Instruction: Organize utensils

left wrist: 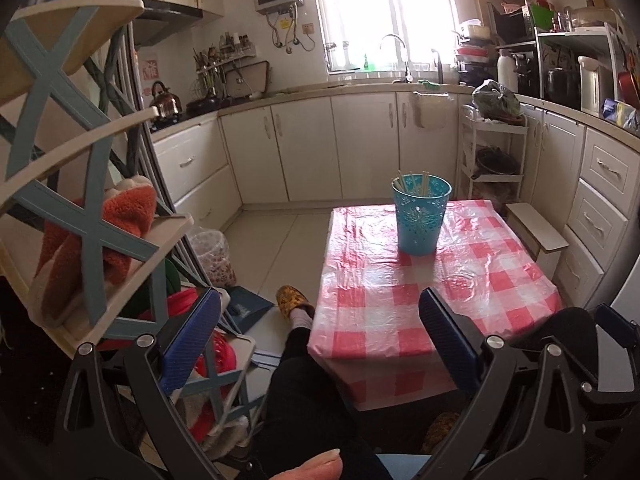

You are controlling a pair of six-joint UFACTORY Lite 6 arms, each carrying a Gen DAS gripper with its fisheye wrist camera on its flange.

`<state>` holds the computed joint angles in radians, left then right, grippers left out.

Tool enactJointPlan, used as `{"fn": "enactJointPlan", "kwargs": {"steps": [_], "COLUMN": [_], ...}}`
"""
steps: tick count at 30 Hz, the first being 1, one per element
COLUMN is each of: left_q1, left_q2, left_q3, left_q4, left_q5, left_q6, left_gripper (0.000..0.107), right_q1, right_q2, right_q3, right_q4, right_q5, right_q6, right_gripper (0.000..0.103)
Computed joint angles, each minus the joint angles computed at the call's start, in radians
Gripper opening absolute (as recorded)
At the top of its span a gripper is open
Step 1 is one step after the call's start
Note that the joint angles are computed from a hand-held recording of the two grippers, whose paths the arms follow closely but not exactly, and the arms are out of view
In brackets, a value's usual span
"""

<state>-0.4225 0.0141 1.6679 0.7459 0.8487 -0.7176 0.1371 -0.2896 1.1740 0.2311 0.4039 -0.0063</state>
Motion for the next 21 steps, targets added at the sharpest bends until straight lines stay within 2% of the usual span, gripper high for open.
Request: {"fn": "enactJointPlan", "kwargs": {"steps": [7, 21], "left_q1": [0.017, -0.019], "left_q2": [-0.092, -0.109], "left_q3": [-0.079, -0.088], "left_q4": [-0.039, 0.01], "left_q5": [-0.06, -0.038], "left_q6": [-0.021, -0.072], "left_gripper": [0.095, 0.095], "right_q1": [-0.003, 0.022], "right_q2": [-0.03, -0.078], "right_q3": [-0.004, -0.01], "right_q4": [-0.105, -0.217], "right_q5": [0.023, 0.013], "right_q6": [0.119, 0.224], "right_gripper": [0.096, 0.096]}}
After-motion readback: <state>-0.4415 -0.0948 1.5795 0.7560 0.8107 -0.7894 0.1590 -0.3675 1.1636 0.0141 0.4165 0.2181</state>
